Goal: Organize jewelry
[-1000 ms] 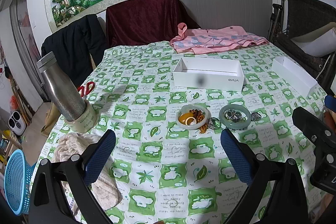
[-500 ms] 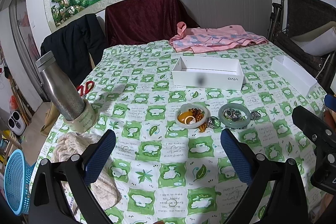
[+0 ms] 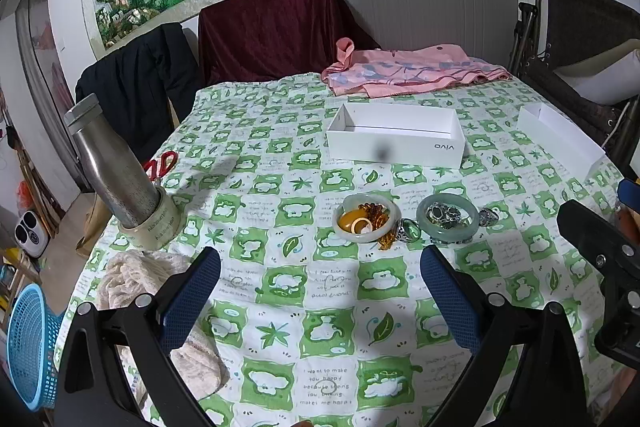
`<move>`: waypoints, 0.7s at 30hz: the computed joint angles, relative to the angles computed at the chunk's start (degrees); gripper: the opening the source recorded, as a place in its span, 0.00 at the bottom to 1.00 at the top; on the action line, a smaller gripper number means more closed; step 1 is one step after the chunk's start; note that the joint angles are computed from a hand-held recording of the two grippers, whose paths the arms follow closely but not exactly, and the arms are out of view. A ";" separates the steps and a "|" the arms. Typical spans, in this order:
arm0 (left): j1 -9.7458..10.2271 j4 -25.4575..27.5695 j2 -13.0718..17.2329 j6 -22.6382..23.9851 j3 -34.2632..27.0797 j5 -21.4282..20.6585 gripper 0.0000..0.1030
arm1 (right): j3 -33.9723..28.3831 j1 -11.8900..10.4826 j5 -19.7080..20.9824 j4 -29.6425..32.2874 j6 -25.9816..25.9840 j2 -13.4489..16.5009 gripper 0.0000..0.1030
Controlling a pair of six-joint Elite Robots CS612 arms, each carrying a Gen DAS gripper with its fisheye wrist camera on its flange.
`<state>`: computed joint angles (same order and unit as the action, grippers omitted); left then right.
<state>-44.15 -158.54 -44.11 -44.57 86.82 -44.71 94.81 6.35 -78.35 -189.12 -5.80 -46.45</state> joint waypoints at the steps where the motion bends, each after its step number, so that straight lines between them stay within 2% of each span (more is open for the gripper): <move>1: -0.03 0.12 -0.08 -0.11 0.09 -0.07 0.95 | 0.00 0.05 -0.02 0.13 0.04 -0.01 0.94; 5: -0.19 0.29 0.46 -0.49 -0.02 -0.44 0.95 | -0.27 0.26 -0.13 0.65 0.27 0.26 0.94; 13: 0.83 1.18 1.78 0.19 -1.82 -2.32 0.95 | -1.54 0.18 -0.09 2.49 0.59 1.13 0.94; 21: 1.99 4.78 3.15 -0.40 -3.85 -5.49 0.95 | -3.84 0.08 0.20 6.97 0.58 2.78 0.94</move>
